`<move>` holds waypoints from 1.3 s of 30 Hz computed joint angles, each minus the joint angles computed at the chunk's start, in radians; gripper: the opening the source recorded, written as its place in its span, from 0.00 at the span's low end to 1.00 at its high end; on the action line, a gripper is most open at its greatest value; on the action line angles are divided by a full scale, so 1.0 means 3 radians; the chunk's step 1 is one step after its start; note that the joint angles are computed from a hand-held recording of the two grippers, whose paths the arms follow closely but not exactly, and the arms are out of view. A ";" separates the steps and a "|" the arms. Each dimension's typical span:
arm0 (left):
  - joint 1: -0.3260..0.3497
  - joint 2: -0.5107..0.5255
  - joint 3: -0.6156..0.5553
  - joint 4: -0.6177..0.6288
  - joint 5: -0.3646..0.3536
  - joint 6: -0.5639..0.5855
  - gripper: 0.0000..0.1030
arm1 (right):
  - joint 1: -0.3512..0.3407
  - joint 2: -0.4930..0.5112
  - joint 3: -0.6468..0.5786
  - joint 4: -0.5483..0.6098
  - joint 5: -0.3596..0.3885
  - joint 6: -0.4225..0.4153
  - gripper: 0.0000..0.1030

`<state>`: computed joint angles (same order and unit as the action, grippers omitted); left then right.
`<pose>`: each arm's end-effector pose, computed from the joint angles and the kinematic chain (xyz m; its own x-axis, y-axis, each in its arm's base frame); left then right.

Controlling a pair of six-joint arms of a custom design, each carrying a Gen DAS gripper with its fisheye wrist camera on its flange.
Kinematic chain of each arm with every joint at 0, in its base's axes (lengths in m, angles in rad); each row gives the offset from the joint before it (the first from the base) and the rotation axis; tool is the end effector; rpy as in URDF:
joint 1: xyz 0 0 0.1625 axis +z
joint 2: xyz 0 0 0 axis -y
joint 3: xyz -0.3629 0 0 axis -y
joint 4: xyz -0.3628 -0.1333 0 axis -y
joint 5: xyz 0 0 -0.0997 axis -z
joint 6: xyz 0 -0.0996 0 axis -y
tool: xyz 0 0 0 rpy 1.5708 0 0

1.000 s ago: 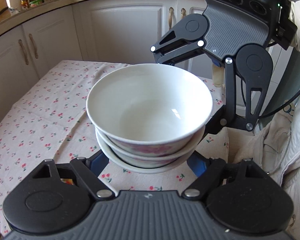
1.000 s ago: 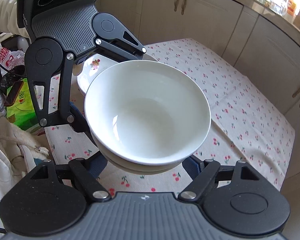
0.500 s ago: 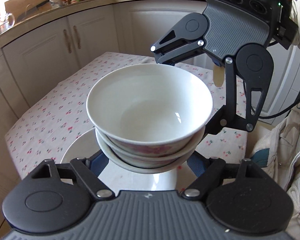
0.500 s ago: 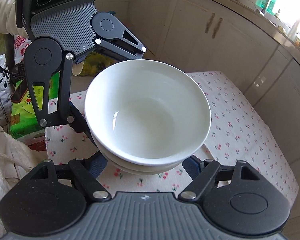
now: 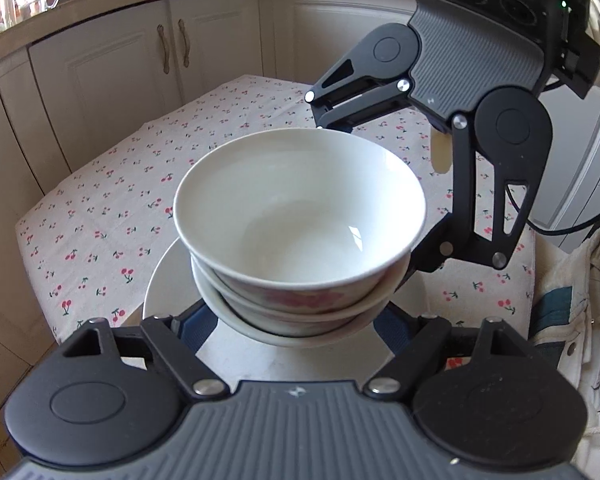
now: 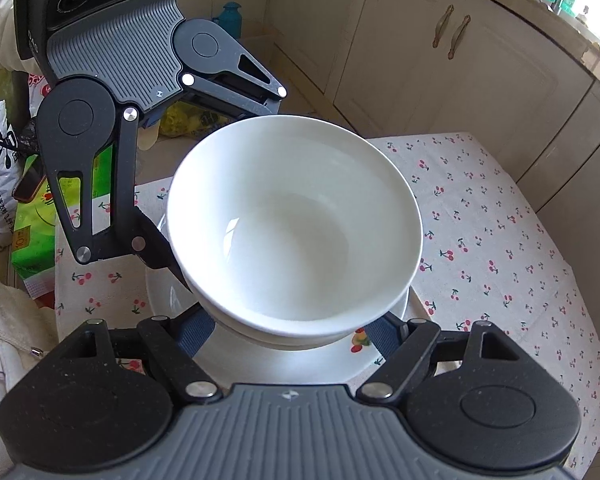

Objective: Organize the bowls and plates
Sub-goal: 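Lower the bowl stack onto the plates and open both tools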

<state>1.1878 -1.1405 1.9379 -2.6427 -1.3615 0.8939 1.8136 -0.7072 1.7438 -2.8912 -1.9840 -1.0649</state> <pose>-0.0542 -0.5465 0.1660 -0.3011 0.8922 -0.3366 0.9490 0.3150 -0.0139 0.2305 -0.5423 0.0264 -0.2420 -0.8689 0.4317 -0.9131 0.3544 0.2015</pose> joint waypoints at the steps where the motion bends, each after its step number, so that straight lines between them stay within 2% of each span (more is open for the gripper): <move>1: 0.0019 0.0005 -0.0013 0.0011 -0.0012 -0.0003 0.81 | -0.0006 0.0013 -0.0020 0.0018 0.0004 0.0011 0.82; 15: 0.0037 -0.0039 0.0006 0.0015 -0.0042 -0.0078 0.82 | -0.0036 0.0079 -0.0147 0.0135 0.0053 0.0079 0.83; 22: 0.0049 -0.0026 0.0017 -0.0047 -0.0039 -0.0038 0.82 | -0.0037 0.0094 -0.0131 0.0053 0.0043 0.0092 0.83; 26: 0.0065 -0.0030 0.0068 -0.0164 -0.0046 0.0007 0.82 | -0.0037 0.0100 -0.0094 -0.0071 0.0049 0.0096 0.86; 30: 0.0042 -0.0066 0.0161 -0.0270 -0.0036 0.0019 0.89 | -0.0043 0.0074 -0.0029 -0.0160 0.0089 0.0105 0.91; 33: -0.0008 -0.0123 0.0297 -0.0434 0.0050 -0.0007 0.89 | -0.0055 0.0006 0.0069 -0.0291 0.0151 0.0203 0.97; 36: -0.0063 -0.0218 0.0483 -0.0665 0.0115 -0.0082 0.91 | -0.0073 -0.0117 0.0234 -0.0436 0.0209 0.0339 0.98; 39: -0.0158 -0.0339 0.0788 -0.1127 0.0163 -0.0132 0.98 | -0.0057 -0.0246 0.0474 -0.0748 0.0153 0.0483 0.98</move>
<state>1.1404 -1.2422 2.1744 -2.9807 -1.3126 0.8544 1.7965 -0.7809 1.8860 -3.1156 -1.9379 -0.9199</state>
